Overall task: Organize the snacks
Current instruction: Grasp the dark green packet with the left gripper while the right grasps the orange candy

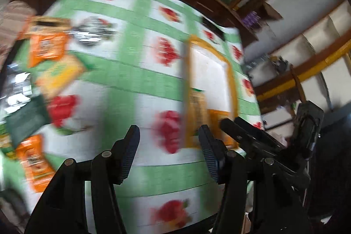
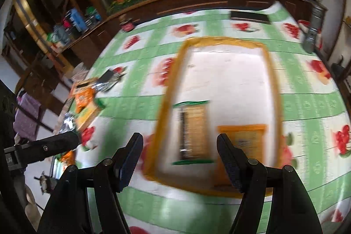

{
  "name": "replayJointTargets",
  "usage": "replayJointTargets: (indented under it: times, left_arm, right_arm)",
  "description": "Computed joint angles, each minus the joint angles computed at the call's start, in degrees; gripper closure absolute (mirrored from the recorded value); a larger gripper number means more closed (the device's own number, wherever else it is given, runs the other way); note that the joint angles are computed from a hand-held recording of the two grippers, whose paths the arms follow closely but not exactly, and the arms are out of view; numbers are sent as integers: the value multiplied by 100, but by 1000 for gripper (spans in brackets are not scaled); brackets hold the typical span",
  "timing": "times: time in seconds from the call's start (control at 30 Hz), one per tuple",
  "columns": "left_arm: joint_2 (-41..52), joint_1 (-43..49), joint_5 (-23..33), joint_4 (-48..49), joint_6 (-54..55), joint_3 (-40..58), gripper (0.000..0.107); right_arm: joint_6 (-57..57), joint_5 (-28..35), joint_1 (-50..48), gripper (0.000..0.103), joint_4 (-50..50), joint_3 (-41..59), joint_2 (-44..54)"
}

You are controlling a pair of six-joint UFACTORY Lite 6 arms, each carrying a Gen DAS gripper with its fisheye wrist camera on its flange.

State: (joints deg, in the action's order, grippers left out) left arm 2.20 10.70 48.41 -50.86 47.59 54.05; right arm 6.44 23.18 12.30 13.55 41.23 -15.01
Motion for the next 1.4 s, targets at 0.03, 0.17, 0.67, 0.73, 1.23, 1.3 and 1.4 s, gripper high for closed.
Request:
replayJointTargets:
  times: [0.03,0.17,0.67,0.73,1.23,1.3,1.4]
  left_arm:
    - [17,307,71,53,80,-14,53]
    - [311,1546,350,315,331,233,52]
    - [1913,3499,977,1133,1021,1897,48]
    - [2018,3480,945,1230,1066,2020,47]
    - [2611,1752,-75,1954,900,2184,46]
    - [2644,1556,-119,2000,877,2093,46]
    - [2517,1140,-607,2251,620,1672,46]
  right_arm:
    - [191,-44,353,31,-16,123,208]
    - [455,-227,1396,31,159,596,1058]
    - [868,169,3773,32,669,5176,5731]
    - [1463,590,3989,29,11,5936,6308]
    - [3060,103,4148,64,-1426,3385,4601]
    - [3109,-38,3999,64,-1389,2757,4134]
    - [3438,-298,3894,64,-1448,1867,3454]
